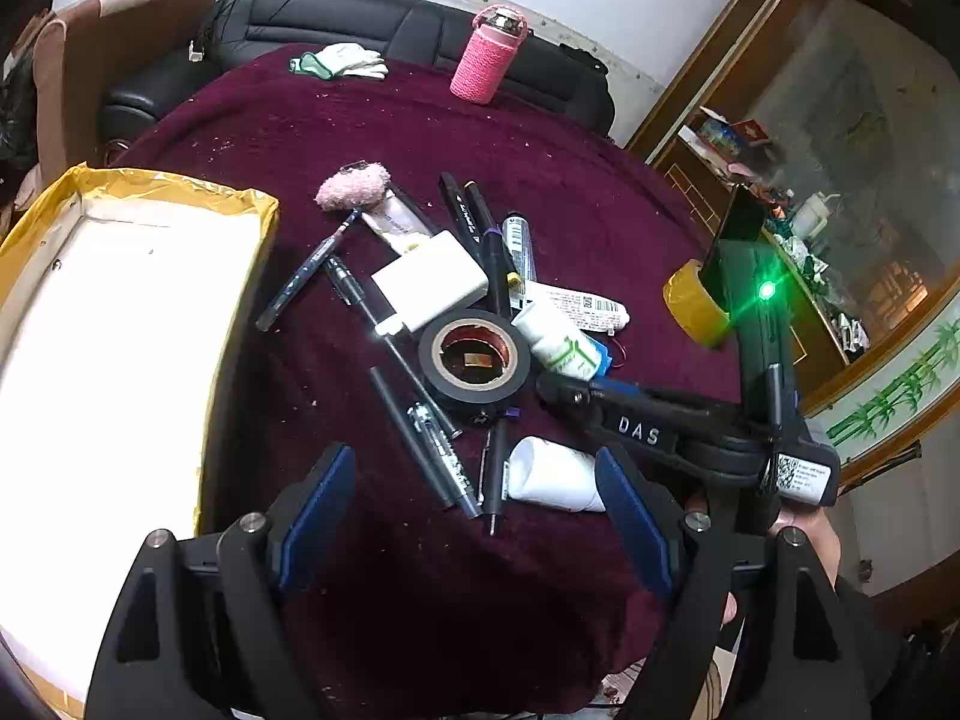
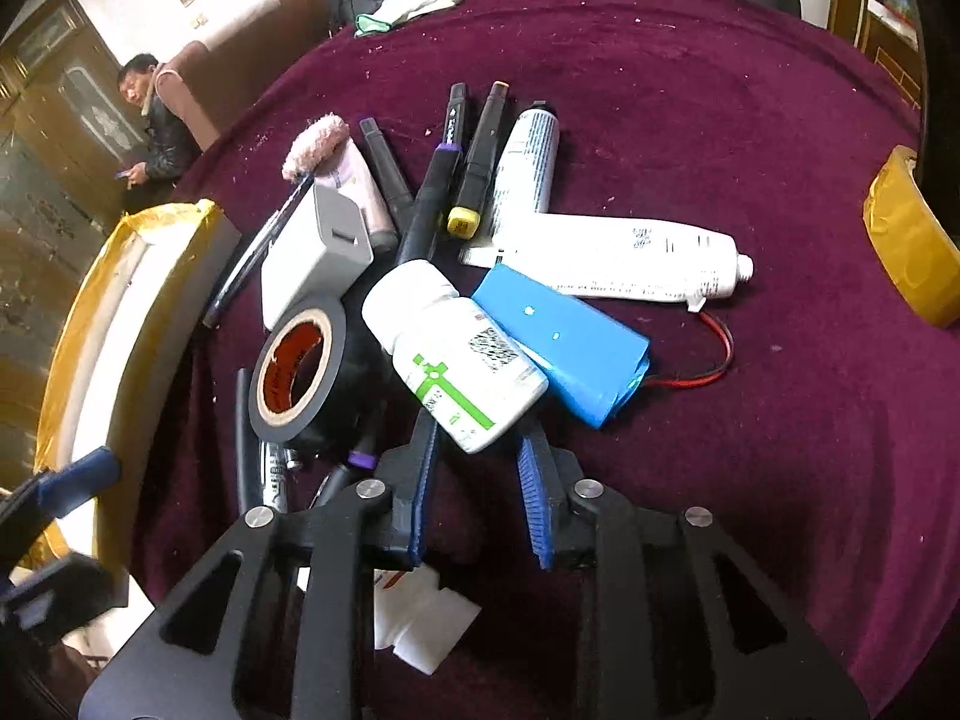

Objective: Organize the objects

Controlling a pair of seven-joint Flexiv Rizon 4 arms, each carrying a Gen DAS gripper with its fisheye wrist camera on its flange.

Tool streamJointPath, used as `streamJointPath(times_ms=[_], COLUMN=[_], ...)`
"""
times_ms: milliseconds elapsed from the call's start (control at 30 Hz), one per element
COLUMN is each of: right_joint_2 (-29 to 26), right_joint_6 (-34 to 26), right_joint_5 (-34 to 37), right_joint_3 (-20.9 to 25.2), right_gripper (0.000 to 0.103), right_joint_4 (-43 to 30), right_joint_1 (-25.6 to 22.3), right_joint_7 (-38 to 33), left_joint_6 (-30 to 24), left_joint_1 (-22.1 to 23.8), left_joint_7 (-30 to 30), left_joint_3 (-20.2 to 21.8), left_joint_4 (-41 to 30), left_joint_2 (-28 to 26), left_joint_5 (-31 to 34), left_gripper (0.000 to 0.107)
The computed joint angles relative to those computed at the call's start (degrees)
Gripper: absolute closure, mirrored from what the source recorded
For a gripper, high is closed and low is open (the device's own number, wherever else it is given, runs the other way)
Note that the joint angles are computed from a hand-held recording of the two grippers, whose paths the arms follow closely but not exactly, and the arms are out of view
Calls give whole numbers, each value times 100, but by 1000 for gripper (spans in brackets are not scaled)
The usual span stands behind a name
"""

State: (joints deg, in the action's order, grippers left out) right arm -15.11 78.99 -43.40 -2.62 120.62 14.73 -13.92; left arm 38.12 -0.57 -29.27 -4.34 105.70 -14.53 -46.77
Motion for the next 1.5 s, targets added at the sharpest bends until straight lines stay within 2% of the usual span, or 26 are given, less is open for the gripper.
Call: streamJointPath(times_ms=[133, 200, 233, 333, 467, 567, 700, 733, 767, 833, 867, 933, 967, 1167, 1233, 1367, 1500], right_joint_2=[31, -34, -30, 22, 167, 398, 1143, 1206, 1196, 1205, 1081, 830, 719, 636, 657, 617, 553], right_joint_6=[86, 242, 316, 633, 847, 881, 297, 292, 228, -246, -190, -275, -347, -824, -763, -386, 541], right_joint_5=[-19, 166, 227, 201, -34, 226, -985, -1400, -1490, -1097, -766, 370, 607, 792, 975, 197, -1170], right_joint_3=[-4, 97, 92, -50, -315, -82, -229, -248, -216, -20, 67, 439, 514, 583, 639, 370, -63], right_gripper=[68, 58, 57, 57, 57, 57, 56, 53, 45, 44, 44, 44, 44, 44, 44, 44, 44], right_joint_4=[13, -17, 3, 163, 332, 558, 1062, 1092, 1063, 1006, 935, 725, 620, 419, 447, 632, 893], right_joint_1=[-79, -173, -180, -86, 110, -50, -118, -235, -327, -412, -470, -568, -575, -435, -464, -408, -432], right_joint_7=[-80, -378, -459, -540, -597, -896, 30, 370, 440, 261, 78, -678, -841, -1112, -1299, -768, 564], left_joint_6=[117, 225, 284, 362, 457, 584, 723, 695, 618, 530, 612, 608, 620, 516, 562, 463, 148], left_joint_1=[-71, -110, -128, -186, -212, -293, -329, -335, -333, -330, -344, -340, -345, -365, -379, -356, -276], left_joint_7=[-103, -148, -174, -430, -337, -487, -227, -237, -291, -250, -151, 20, 81, -165, -81, 136, 109], left_joint_3=[5, 21, 24, 53, 34, 18, -2, 4, 17, 46, 67, 87, 93, 80, 46, -2, -31], left_joint_4=[61, 127, 153, 179, 322, 323, 503, 520, 500, 524, 611, 660, 668, 563, 577, 559, 394], left_joint_2=[89, 158, 177, 194, 337, 301, 406, 408, 396, 433, 509, 588, 607, 467, 461, 381, 178], left_joint_5=[33, 56, 60, 226, 116, 112, -43, -42, 11, 133, 165, 161, 156, 223, 164, -113, -229], left_gripper=[25, 25, 25, 24, 24, 24, 24, 24, 24, 24, 24, 24, 24, 24, 24, 24, 24])
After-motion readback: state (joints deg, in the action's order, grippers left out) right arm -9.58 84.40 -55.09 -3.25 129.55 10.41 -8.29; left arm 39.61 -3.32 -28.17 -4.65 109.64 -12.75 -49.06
